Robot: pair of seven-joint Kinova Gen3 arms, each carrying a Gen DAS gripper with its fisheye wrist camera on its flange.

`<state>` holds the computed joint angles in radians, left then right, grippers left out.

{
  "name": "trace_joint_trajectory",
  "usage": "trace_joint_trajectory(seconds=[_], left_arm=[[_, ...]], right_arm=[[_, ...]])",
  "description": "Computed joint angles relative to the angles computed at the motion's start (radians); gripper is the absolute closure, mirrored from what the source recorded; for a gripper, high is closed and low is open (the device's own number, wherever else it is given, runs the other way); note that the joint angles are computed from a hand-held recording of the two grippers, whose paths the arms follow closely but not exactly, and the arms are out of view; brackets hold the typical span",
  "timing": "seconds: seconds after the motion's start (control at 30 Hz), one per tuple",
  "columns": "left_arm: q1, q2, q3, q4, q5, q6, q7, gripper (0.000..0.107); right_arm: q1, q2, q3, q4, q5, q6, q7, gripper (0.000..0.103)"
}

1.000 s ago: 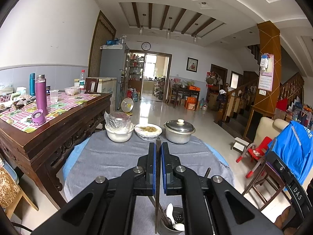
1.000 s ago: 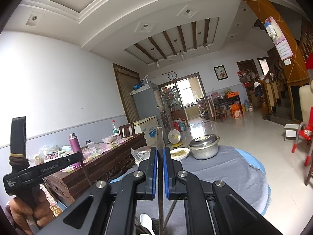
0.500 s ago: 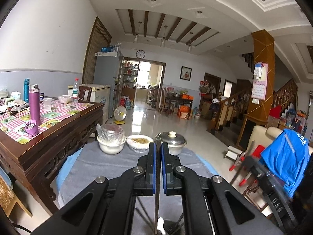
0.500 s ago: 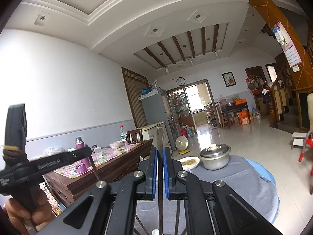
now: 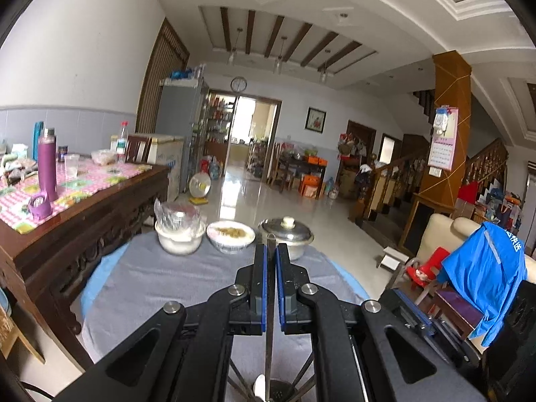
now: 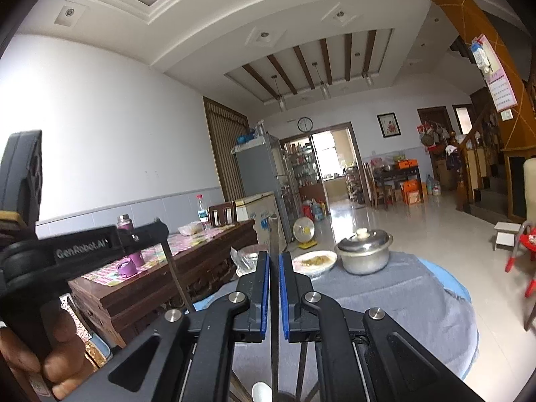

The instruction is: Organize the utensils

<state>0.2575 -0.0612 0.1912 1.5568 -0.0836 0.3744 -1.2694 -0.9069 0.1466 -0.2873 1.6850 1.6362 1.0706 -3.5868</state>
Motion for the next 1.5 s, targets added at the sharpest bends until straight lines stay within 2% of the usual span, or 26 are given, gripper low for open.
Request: trace_joint_trajectory(seconds=[0.3, 1.07, 1.5], left_arm=[[0.012, 0.024, 0.015, 0.001, -0.104, 0.027, 0.096, 0.102], [0.020, 0.020, 0.004, 0.025, -0.075, 0.035, 0.076, 0.102], [0.024, 0.036, -0.003, 0.013, -0.050, 0.058, 0.049, 0.102]], right_arm=[[0.015, -0.009, -0.002, 0.020, -0.023, -0.024, -0.018, 0.096], [0.013, -0.009, -0.004, 0.014, -0.051, -0.044, -0.008, 0.096], [0.017, -0.005, 0.001, 0.031, -0.050, -0.056, -0.041, 0.096]])
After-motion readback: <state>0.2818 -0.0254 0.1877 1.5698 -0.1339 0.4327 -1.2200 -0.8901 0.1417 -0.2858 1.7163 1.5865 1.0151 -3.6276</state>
